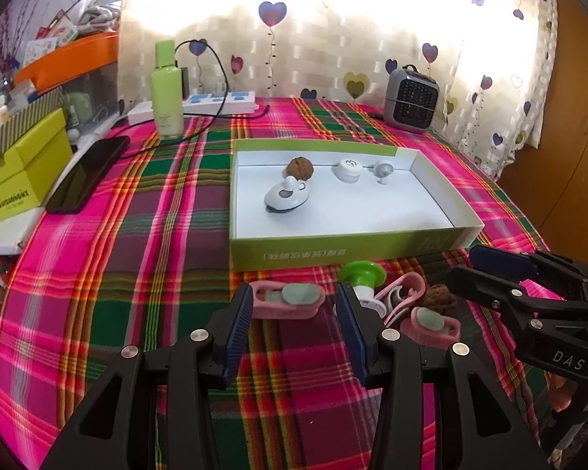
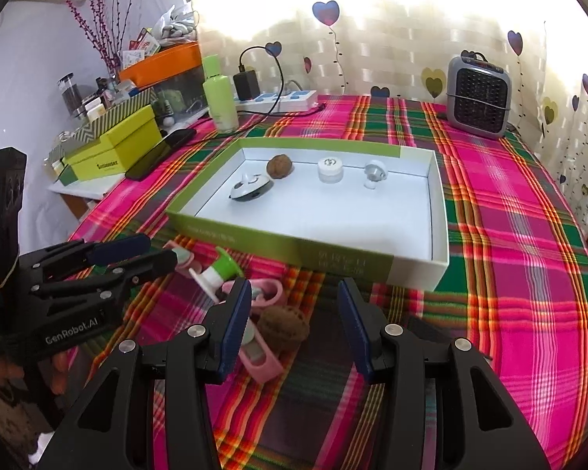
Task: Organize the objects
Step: 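Withdraw both tools from the tray toward the pink clips on the cloth, then close the right gripper on the upright pink clip with mint pad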
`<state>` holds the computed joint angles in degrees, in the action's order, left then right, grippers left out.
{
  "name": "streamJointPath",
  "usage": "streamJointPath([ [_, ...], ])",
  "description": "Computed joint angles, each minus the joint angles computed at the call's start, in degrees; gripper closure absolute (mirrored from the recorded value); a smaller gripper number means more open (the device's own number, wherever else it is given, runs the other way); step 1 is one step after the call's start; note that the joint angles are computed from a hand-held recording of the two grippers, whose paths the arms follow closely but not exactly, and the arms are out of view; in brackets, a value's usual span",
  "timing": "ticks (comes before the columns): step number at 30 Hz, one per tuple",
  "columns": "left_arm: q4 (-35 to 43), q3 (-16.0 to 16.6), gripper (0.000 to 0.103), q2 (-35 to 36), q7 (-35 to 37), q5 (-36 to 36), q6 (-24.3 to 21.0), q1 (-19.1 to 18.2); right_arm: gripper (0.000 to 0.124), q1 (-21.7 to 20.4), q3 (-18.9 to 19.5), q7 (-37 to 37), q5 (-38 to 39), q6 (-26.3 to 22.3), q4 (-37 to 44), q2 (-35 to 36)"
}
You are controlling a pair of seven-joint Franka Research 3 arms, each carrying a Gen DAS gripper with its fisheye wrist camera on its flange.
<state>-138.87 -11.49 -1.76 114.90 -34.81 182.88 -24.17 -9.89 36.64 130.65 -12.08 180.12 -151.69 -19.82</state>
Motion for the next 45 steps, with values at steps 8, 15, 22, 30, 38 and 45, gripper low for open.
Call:
streamJointPath([
  [8,-1.11,0.94,0.060,-0.02,1.52,-0.75,0.59,-1.00,0.077,4.07,-2.22,-3.18,2.12,0.97,-1.31,0.40],
  [15,-1.26,-0.24,0.059,0.47,2.37,-1.45,0.21,0.26,0.077,5.81,-2.91,-4.71,2.23,0.21,-1.38,1.86],
  [22,-0.77,-1.41,0.059,0.79,4.77,-4.11,0.10,0.98,0.077,3.80,-1.22,-3.04,-0.33,-0.82,-0.34,2.78],
  [30,-0.32,-2.19,0.059,1.08,6.68,-6.56,-0.19,1.45,0.077,4.17,-2.31,0.30,-6.07,-3.62,1.62,4.91],
  [38,1.10,-3.66,0.059,1.57,13.86,-14.75,-1.31,2.30,0.077,7.51,-6.14,4.35,-11.78,-5.19,2.49,5.86],
  [45,1.56,-4.25,0.059,1.46,16.42,-17.31,-2.28,3.19,0.090,9.70,-8.79,9.70,-17.88,-6.52,3.06,6.04],
])
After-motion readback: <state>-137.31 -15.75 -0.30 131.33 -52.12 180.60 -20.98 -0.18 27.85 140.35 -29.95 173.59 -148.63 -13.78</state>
